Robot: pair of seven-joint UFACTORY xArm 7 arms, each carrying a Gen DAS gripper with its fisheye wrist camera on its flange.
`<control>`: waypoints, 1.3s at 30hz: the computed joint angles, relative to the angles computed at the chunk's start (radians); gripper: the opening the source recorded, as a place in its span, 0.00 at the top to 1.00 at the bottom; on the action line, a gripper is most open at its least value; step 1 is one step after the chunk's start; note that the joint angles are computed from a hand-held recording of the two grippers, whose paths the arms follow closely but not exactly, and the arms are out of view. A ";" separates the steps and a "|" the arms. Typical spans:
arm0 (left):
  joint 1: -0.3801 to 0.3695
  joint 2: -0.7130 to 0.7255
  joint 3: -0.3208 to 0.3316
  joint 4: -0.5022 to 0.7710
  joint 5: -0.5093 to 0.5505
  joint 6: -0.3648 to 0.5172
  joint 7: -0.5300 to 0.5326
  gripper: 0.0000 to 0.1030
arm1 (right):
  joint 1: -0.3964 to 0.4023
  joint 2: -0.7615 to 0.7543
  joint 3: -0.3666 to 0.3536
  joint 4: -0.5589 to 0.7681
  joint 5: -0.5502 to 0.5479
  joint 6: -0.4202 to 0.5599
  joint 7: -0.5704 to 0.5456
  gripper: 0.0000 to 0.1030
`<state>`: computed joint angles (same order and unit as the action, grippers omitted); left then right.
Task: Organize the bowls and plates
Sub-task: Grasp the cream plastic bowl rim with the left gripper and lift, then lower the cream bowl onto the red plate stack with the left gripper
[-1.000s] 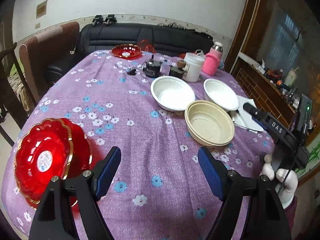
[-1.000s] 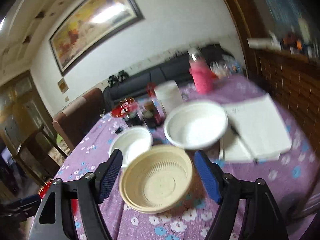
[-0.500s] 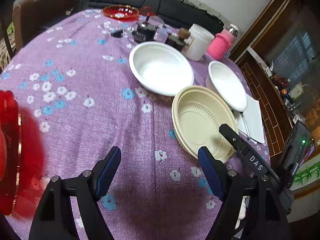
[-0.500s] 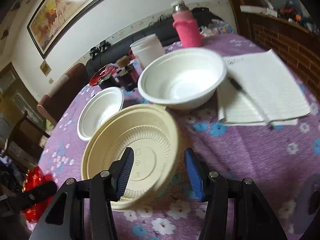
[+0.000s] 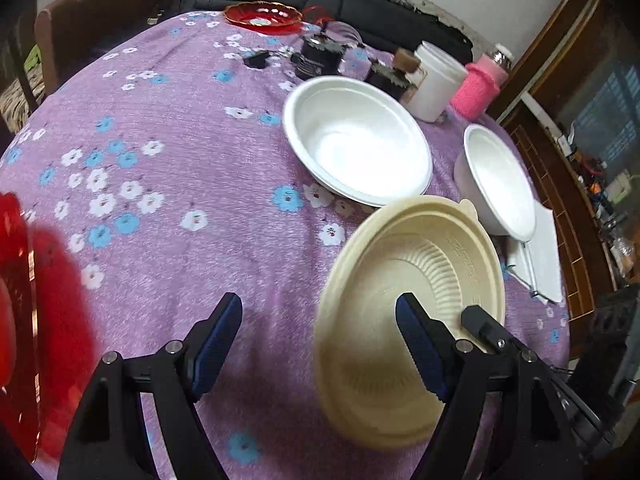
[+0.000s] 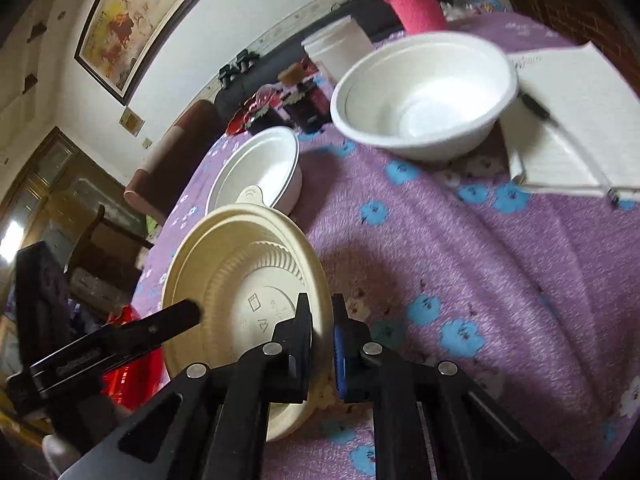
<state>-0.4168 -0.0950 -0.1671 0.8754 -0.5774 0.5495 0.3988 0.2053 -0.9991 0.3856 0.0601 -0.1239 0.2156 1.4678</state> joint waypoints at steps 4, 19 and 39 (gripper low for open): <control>-0.020 0.012 -0.024 -0.006 0.034 -0.033 0.012 0.42 | 0.005 0.001 -0.002 -0.006 0.002 -0.005 0.001 0.90; -0.052 -0.196 0.036 -0.157 0.120 -0.097 -0.003 0.89 | -0.010 -0.006 0.054 -0.008 -0.018 -0.114 0.006 0.89; 0.143 -0.351 0.363 -0.098 -0.017 0.082 0.283 0.79 | -0.462 0.583 0.564 0.782 -0.311 0.030 0.133 0.88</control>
